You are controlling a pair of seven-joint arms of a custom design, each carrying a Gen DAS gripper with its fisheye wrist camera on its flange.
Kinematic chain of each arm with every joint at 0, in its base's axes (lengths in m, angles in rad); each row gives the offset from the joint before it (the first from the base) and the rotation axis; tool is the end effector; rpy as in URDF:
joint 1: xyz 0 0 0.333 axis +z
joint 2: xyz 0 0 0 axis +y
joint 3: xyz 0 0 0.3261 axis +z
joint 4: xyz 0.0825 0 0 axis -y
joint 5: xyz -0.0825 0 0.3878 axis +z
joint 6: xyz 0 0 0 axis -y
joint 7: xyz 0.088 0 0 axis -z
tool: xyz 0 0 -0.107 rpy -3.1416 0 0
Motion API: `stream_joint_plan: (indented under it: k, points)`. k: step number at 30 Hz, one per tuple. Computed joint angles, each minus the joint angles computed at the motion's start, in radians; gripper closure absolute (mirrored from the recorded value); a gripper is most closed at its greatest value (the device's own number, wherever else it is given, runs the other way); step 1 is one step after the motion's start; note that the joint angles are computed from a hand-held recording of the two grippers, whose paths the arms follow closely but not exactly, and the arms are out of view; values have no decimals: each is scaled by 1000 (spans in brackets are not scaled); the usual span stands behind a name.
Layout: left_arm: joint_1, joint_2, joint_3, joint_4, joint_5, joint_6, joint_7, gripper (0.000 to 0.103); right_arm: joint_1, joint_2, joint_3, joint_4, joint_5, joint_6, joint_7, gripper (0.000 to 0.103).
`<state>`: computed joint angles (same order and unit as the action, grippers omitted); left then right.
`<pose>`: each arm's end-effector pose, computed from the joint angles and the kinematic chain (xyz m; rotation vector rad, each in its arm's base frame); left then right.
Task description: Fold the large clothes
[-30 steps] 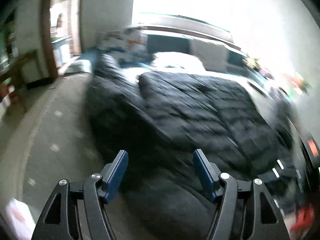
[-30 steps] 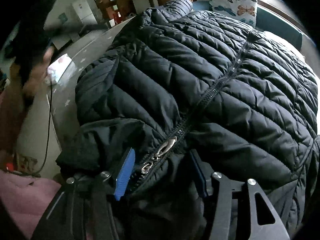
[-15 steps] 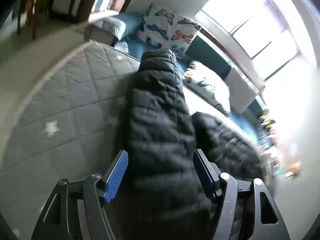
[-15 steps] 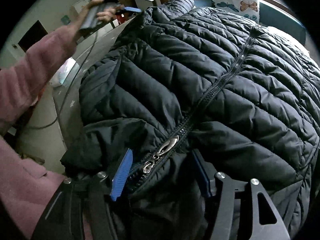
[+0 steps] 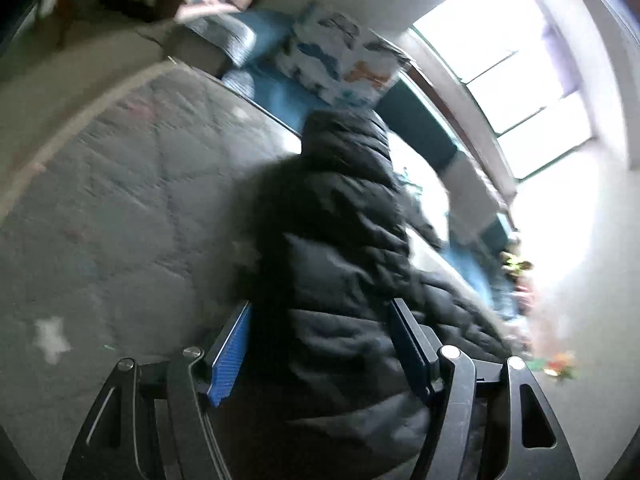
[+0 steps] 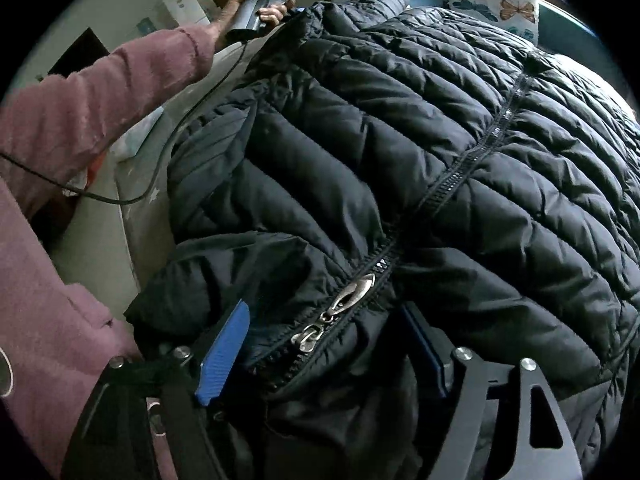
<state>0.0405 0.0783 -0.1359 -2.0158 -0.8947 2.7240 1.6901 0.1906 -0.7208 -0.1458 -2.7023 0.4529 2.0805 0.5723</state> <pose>0.6121 -0.0277 0.4828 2.4665 -1.4504 1.2654 0.3342 0.0370 0.4599 -2.4777 0.9092 0.1110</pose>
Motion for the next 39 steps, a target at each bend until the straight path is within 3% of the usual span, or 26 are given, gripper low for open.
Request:
stream_joint_plan:
  k: [2, 4, 6, 9, 11, 13, 17, 19, 21, 23, 24, 30, 34, 39]
  points:
    - [3, 38, -4, 38, -15, -23, 22, 31, 3, -1, 6, -1, -2, -1, 1, 18]
    - [-6, 78, -3, 70, 72, -6, -41, 34, 6, -5, 10, -5, -2, 0, 4, 17]
    - [4, 94, -25, 74, 45, 4, -51, 64, 8, -6, 10, -7, -1, 1, 6, 17]
    - [10, 90, -39, 63, 30, 57, -70, 92, 11, -8, 11, -11, 2, 7, 10, 17]
    - [2, 58, -41, 34, 45, 126, -86, 94, 11, -7, 6, -9, 2, 9, 8, 17]
    - [-25, 11, -20, -4, 171, 200, -180, 95, 9, -9, 1, -9, 3, 12, 2, 17]
    - [-48, -109, 37, -79, 747, 278, -624, 95, 10, -20, 0, -19, 12, 23, 1, 17]
    - [-24, -164, 14, -103, 895, 301, -748, 95, 11, -26, 2, -27, 22, 35, 9, 17]
    - [47, -223, -59, -117, 1120, 306, -917, 95, 10, -27, 3, -28, 28, 42, 24, 17]
    - [68, -273, -97, -127, 1213, 313, -968, 95, 9, -28, 3, -21, 37, 41, 49, 17]
    - [94, -300, -142, -127, 1283, 318, -1005, 95, 7, -32, -3, -20, 42, 44, 53, 17]
    - [90, -389, -295, -80, 1470, 257, -1045, 95, -29, -95, -57, -17, 81, 67, 66, 17]
    - [-15, -394, -343, -49, 1506, 192, -1012, 95, -81, -131, -89, -20, 78, 83, 80, 17]
    - [-163, -306, -391, -3, 1533, 100, -973, 95, -143, -150, -125, -27, 76, 111, 112, 17]
